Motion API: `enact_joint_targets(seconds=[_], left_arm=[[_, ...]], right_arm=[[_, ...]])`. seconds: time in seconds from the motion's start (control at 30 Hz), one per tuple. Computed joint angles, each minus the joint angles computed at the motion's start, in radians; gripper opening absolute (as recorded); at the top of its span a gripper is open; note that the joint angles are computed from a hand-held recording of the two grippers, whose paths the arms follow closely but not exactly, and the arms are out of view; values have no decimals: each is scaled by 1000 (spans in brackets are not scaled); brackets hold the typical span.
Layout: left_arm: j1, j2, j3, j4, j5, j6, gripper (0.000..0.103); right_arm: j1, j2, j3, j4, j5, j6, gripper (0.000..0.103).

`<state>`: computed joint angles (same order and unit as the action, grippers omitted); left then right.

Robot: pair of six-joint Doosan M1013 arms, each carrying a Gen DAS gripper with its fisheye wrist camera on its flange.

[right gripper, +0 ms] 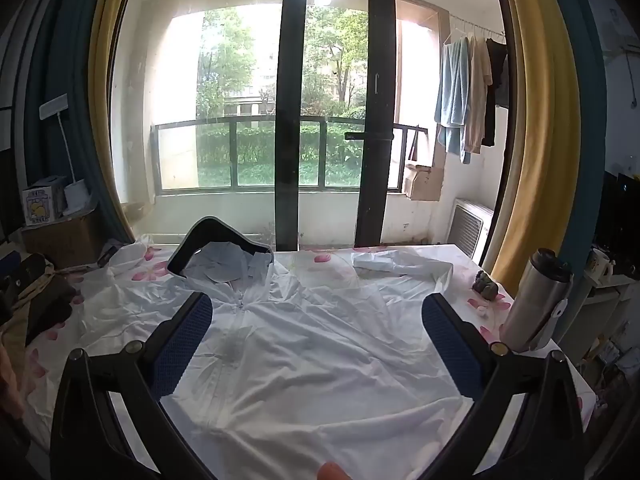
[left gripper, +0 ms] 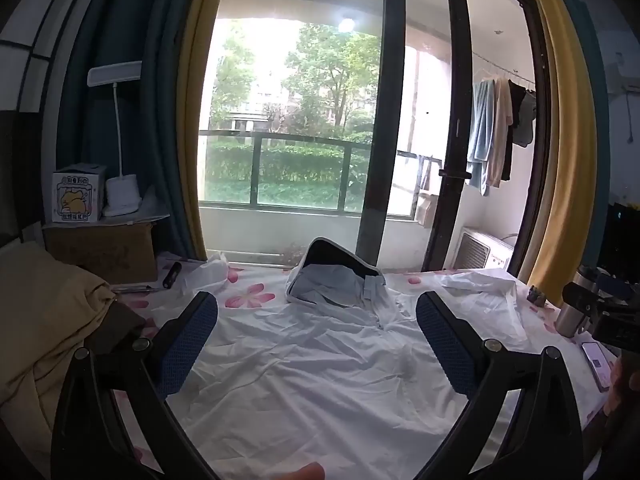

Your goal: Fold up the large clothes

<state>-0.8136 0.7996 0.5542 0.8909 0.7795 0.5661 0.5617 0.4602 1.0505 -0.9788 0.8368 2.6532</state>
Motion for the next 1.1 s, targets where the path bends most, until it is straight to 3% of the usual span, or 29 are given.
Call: enact_joint_targets(seconds=[0.17, 0.33, 0.53, 1.1], left_arm=[[-1, 14, -28, -25, 9, 46, 101], [7, -23, 43, 1, -61, -44, 101], [6, -23, 43, -22, -68, -23, 101], [9, -4, 8, -61, -42, -10, 101]], right_arm=[[-2, -3, 4, 6, -7, -1, 103], [-1, -3, 4, 5, -9, -2, 103], [0, -3, 6, 3, -11, 1, 103], [-1, -1, -1, 14, -16, -8, 103]])
